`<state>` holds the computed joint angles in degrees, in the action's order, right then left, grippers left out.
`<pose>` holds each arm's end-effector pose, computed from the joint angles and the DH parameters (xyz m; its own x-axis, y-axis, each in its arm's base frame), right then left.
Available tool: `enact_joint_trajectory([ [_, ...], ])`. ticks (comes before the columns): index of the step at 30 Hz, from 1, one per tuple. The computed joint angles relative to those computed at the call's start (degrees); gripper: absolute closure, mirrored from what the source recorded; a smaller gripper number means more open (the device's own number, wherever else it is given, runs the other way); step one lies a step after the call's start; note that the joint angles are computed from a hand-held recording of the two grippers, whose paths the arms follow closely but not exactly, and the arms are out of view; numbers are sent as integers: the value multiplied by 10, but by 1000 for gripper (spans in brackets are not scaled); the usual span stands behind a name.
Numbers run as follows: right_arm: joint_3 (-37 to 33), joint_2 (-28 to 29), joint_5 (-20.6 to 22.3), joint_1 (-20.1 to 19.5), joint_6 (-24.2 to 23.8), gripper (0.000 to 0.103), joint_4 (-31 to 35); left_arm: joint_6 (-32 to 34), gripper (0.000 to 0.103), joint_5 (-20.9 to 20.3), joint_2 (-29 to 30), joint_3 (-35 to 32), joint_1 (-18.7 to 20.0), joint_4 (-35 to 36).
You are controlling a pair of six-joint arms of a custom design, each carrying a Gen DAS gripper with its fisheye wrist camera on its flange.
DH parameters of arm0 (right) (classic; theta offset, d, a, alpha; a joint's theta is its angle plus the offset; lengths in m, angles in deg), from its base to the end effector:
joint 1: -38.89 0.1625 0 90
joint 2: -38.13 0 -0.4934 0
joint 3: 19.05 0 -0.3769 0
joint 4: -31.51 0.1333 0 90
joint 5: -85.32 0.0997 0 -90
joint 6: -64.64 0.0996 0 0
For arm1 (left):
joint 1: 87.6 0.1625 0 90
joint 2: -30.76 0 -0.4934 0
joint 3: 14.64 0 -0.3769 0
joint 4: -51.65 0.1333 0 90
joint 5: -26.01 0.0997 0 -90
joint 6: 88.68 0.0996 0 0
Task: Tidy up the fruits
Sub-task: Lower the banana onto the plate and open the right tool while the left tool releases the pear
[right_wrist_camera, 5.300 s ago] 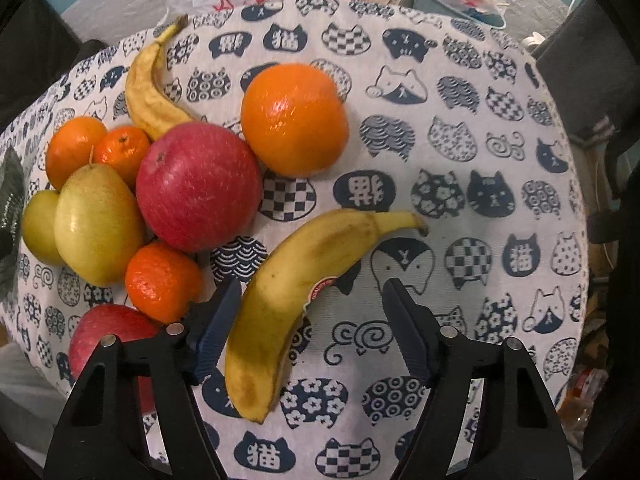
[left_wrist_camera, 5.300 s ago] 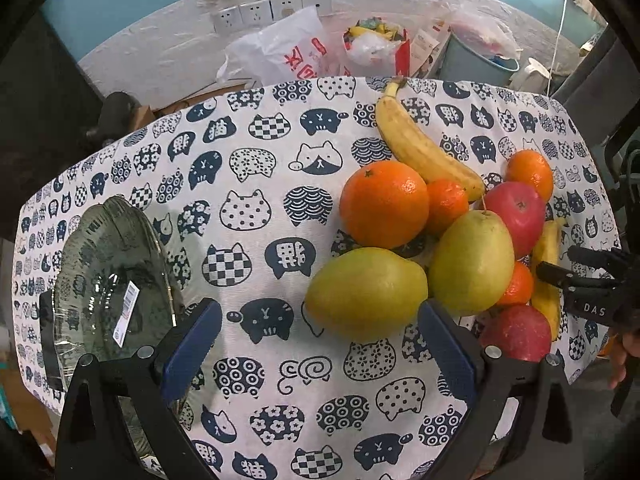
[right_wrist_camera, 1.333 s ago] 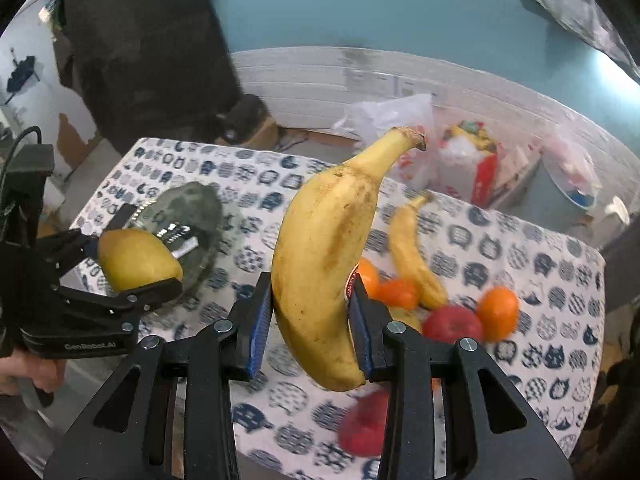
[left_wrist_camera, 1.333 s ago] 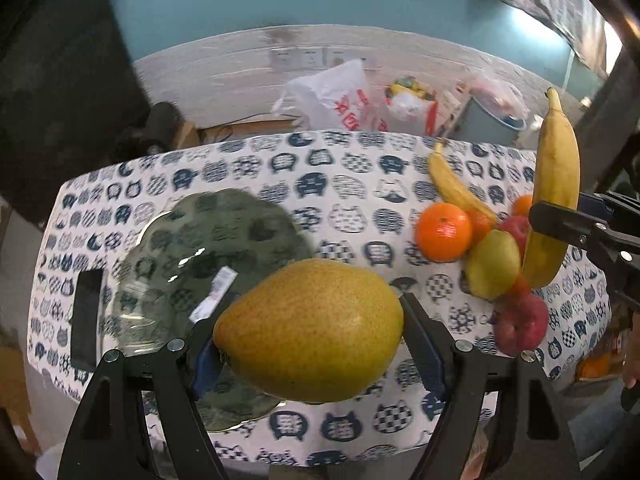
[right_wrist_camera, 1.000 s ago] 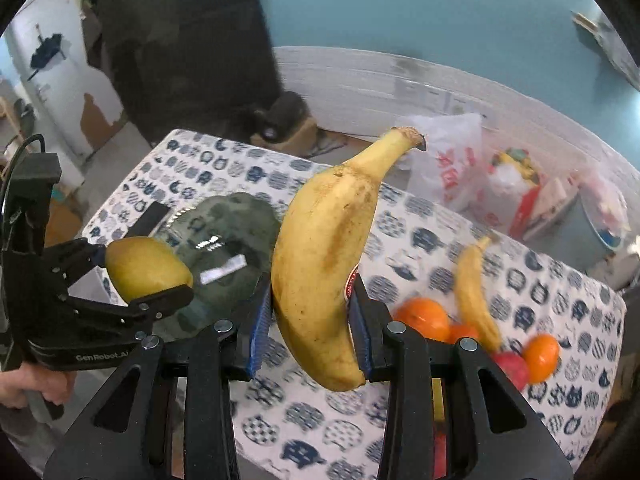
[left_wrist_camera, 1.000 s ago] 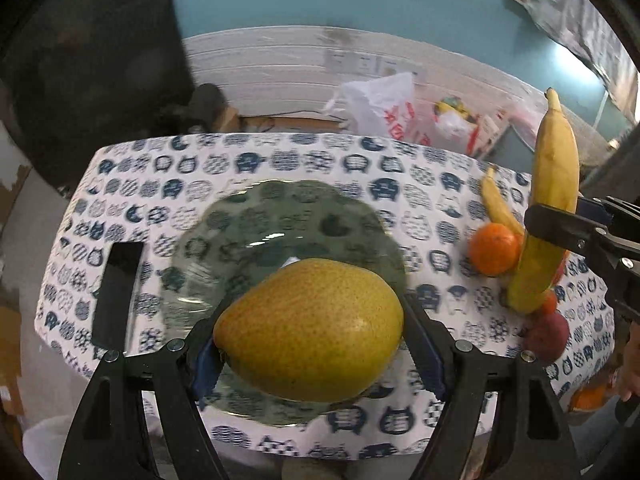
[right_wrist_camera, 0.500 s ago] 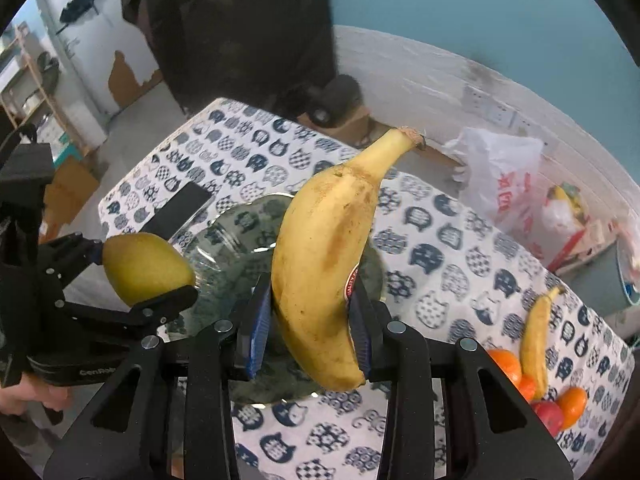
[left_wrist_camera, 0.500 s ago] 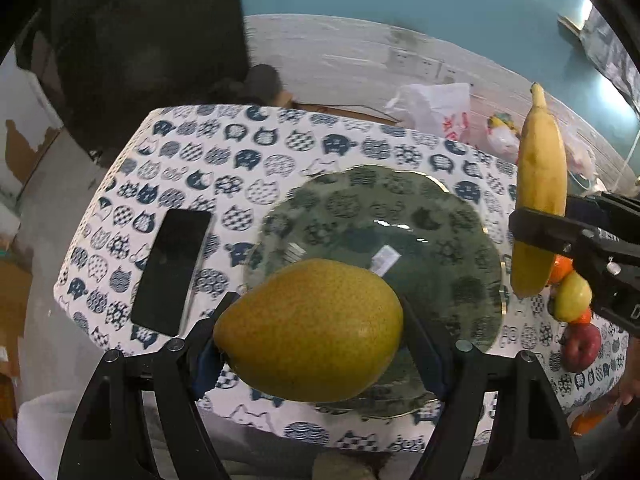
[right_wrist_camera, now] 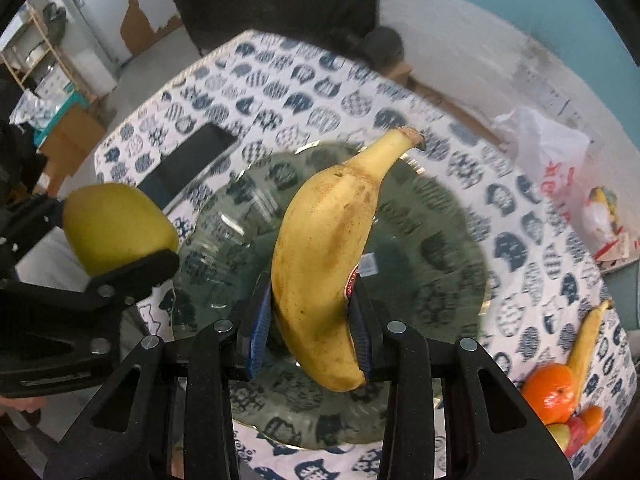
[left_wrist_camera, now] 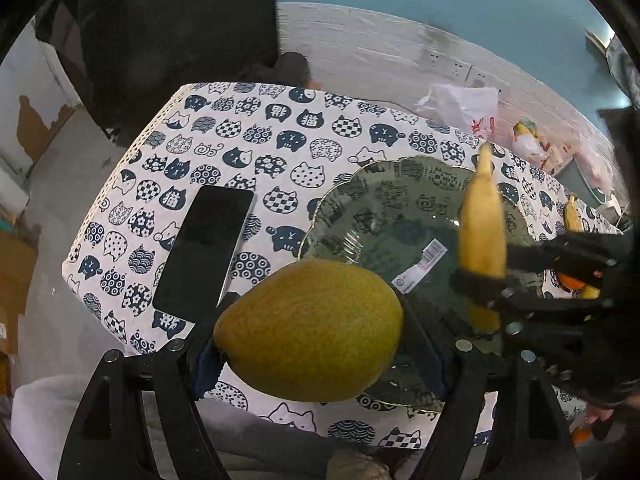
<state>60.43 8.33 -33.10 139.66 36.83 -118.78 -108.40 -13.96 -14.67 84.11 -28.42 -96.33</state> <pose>0.2313 -0.7563 0.0526 -0.6930 -0.5197 0.4997 -0.5732 0.8176 0.0554 -0.1663 -0.6879 0.1561 -0.7216 -0.0293 -0.6916 0.2838 0.8988 -0.3342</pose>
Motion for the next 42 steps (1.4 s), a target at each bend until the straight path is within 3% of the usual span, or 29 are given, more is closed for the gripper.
enact_joint_trajectory([
  [12, -37, 28, 14, -14, 46, 67, 96, -8, 23, -1, -4, 2, 6, 9],
  [18, -34, 24, 6, -18, 61, 67, 93, -5, 23, -1, 3, -6, 5, 8],
  [21, -20, 9, 7, -20, 65, 66, 77, -4, 23, -4, 9, -13, 4, 9],
  [28, 19, -28, -10, -23, 57, 50, 21, 3, 23, -30, 35, -43, 3, 10],
  [33, 45, -50, -26, -27, 44, 50, -8, 7, 23, -52, 60, -68, 3, 14],
  [35, 56, -56, -43, -27, 29, 49, -28, 11, 26, -52, 69, -74, 1, 12],
  [37, 65, -64, -49, -30, 25, 48, -36, 20, 40, -48, 78, -80, -2, 4],
  [40, 77, -76, -52, -38, 23, 48, -47, 50, 41, -37, 95, -92, -11, -26],
  [42, 85, -84, -50, -44, 26, 48, -49, 52, 40, -55, 103, -107, -10, -11],
])
